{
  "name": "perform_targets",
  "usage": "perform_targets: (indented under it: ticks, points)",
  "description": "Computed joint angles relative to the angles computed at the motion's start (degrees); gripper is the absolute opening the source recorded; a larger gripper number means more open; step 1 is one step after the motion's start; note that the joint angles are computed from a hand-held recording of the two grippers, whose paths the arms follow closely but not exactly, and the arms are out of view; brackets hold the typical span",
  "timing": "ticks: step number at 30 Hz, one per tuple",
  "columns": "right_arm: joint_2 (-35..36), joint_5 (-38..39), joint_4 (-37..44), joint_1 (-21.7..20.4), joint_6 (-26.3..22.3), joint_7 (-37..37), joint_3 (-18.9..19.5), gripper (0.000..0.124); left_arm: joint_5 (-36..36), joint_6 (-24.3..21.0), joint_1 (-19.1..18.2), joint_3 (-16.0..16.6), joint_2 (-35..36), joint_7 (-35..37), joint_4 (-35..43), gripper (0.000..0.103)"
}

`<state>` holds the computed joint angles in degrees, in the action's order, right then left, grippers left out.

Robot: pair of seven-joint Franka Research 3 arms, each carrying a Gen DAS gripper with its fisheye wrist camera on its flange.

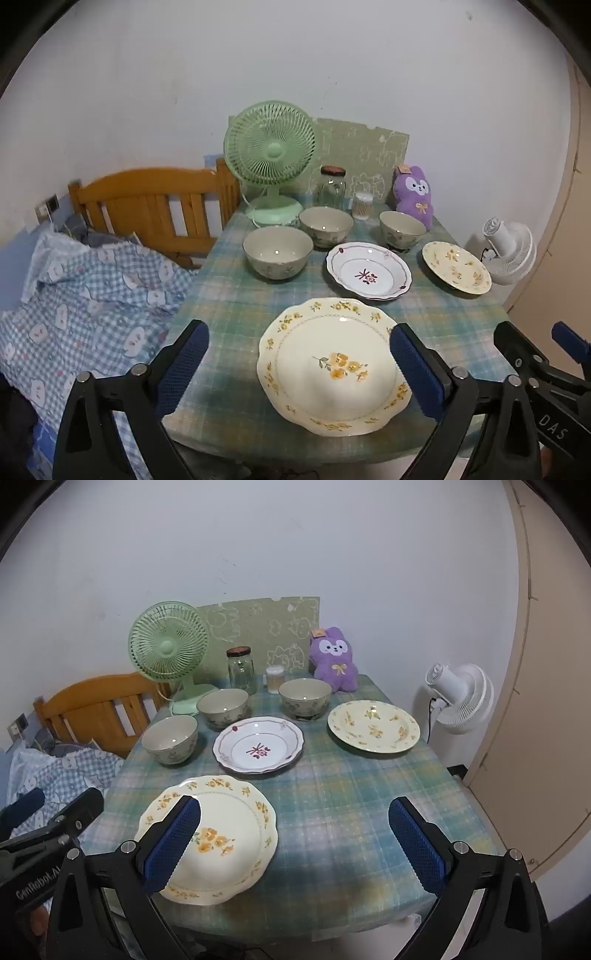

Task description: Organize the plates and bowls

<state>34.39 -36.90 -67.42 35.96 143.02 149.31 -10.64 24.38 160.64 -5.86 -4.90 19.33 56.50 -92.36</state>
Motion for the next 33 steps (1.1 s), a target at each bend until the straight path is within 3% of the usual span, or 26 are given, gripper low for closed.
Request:
perform_targets:
  ticks: [3, 4, 6, 10, 18, 25, 33]
  points:
    - [-0.7, 0.1, -0.9, 0.1, -0.5, 0.6, 0.0, 0.103, 1.5, -1.8, -0.6, 0.9, 1.9, 0.0, 2.8, 0.101]
    - [-1.1, -0.2, -1.4, 0.3, -0.8, 1.1, -0.1, 0.103, 3.0, -0.1, -1.2, 1.7, 1.4, -1.2, 2.1, 0.101]
    - [-1.1, -0.9, -1.3, 0.1, -0.3, -0.3, 0.2, 0.103, 8.7, 0.1, -4.2, 4.3, 1.3, -5.8, 2.2, 0.101]
    - [-2.2, -1.3, -2.3, 0.1, -0.8, 0.2, 0.2, 0.103, 10.5, 1.6, -3.5, 3.3, -1.1, -7.8, -0.9, 0.101]
    - [-2.9, -2.9, -2.7, 0.0, -2.4, 1.1, 0.5, 0.102, 4.9, 1.4, -0.9, -0.2, -0.4, -2.6, -0.2, 0.101]
    - [-3.3, -3.2, -3.1, -0.7, -3.3, 1.7, 0.9, 0.102, 4.0, 1.0, -1.9, 0.1, 0.4, -1.8, 0.8, 0.101]
    - [-3.9, -3.7, -4.3, -1.1, -2.0, 2.1, 1.4, 0.102, 8.5, -0.2, -3.8, 1.9, -0.1, -5.3, 0.9, 0.098]
